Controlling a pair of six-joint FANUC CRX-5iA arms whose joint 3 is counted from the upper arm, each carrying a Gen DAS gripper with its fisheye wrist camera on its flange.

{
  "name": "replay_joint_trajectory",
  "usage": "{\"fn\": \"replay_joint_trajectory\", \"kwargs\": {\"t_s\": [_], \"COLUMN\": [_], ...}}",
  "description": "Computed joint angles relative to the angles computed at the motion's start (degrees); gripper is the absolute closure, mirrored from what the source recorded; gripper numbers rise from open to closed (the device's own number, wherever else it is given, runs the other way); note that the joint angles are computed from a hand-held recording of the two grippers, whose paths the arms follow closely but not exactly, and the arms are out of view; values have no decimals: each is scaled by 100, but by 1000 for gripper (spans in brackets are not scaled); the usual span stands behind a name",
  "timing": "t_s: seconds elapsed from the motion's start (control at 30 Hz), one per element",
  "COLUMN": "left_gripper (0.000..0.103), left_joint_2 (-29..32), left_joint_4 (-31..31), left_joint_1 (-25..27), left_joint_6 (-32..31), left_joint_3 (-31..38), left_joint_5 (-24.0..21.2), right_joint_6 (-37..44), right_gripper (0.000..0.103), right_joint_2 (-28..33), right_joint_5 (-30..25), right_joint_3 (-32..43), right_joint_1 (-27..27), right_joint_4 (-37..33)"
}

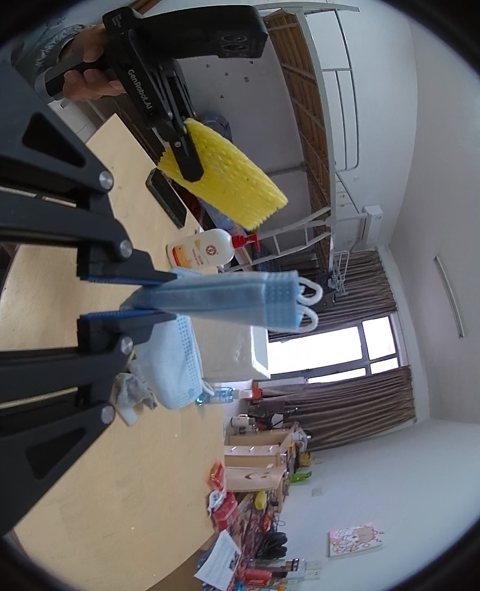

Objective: Organize soft objects
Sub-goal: 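Carry the mesh sleeve and blue masks with both tools over the white foam box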

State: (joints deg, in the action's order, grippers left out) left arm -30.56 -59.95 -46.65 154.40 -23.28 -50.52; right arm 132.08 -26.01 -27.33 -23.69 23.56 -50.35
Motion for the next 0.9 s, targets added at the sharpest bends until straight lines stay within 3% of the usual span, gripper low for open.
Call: {"fn": "replay_joint_trajectory", "kwargs": {"t_s": [0.2, 0.7, 0.9], "left_gripper": [90, 90, 90], "left_joint_2": [74, 393, 526], "left_joint_4": [-394, -234, -79], "left_joint_1": [-232, 148, 409], "left_joint_6": [342, 220, 101], "left_joint_3": [95, 338, 487], "left_joint_5": [-413, -112, 41], "right_joint_6": [519, 1386, 1298], "right_gripper": [89, 89, 89], "right_joint_2": [88, 594, 767], "right_joint_5": [-138, -521, -544], "right_joint_3": [149, 645, 861], "right_joint_1": [-147, -356, -352], "right_joint_4": [-388, -808, -714]}}
